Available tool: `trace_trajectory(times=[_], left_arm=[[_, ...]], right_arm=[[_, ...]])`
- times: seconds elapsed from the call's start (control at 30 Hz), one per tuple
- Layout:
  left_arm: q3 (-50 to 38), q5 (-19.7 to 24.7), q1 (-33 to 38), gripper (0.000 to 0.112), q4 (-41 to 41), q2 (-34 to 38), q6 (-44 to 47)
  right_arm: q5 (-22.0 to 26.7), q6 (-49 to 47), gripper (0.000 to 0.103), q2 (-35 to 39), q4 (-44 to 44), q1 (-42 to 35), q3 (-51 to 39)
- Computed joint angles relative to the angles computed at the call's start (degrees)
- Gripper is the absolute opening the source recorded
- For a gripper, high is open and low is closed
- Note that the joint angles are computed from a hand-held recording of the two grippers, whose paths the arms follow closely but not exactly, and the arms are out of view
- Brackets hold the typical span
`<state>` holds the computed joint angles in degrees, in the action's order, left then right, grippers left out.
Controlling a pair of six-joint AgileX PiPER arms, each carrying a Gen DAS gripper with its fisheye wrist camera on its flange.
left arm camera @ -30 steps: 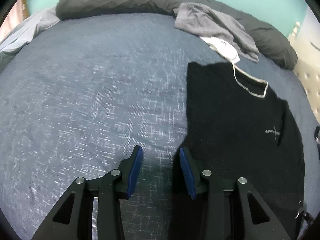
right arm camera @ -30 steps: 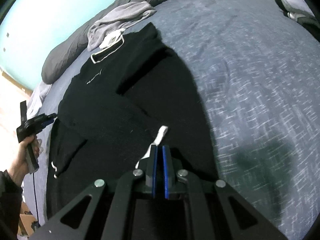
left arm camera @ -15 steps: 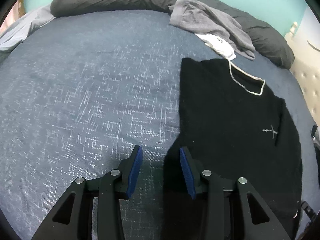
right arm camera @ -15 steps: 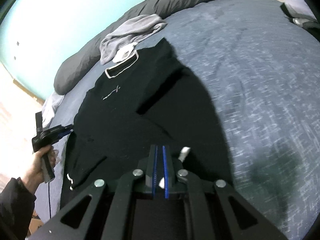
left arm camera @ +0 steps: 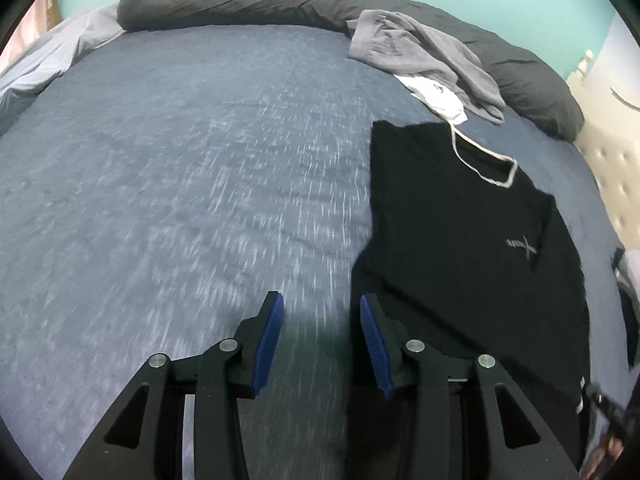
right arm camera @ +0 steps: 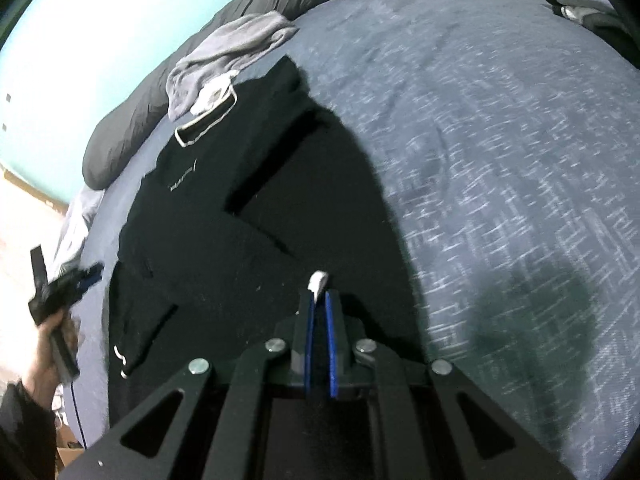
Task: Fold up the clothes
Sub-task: 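Open the right gripper and withdraw both grippers from the folded sweatshirt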
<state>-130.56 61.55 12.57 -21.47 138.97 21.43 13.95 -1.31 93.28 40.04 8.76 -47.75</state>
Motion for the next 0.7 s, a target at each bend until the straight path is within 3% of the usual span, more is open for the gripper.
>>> trace_trajectory(times=[0.2,0.37,0.4,0.5,0.7], left_arm=[[16.2,2.3,4.3,0.049,-4.1,-10.8,5.4],[30.3,2.5,7.0,0.049,-6.4,-19.4,11.5],[32.9,2.5,7.4,0.049,-6.6,-21.0,12.7],[39.7,3.1,8.6,0.049,-6.6,-25.0,15.5],[50.2,4.6,12.0,0.049,-7.9,-31.7,20.7]], right_arm=[[5.2,5.4,0.006,-3.9,-5.4,-2.3,-0.5],[15.0,10.7,0.006,-7.7,-13.7,-2.3,-2.3],[16.9,10.8,0.009,-8.5,-14.4,-2.2,-2.4],[22.1,11.3,0.039,-10.3,-15.8,-1.9,-2.3],[27.5,12.9,0.041,-14.9,-18.1,-1.3,0.5]])
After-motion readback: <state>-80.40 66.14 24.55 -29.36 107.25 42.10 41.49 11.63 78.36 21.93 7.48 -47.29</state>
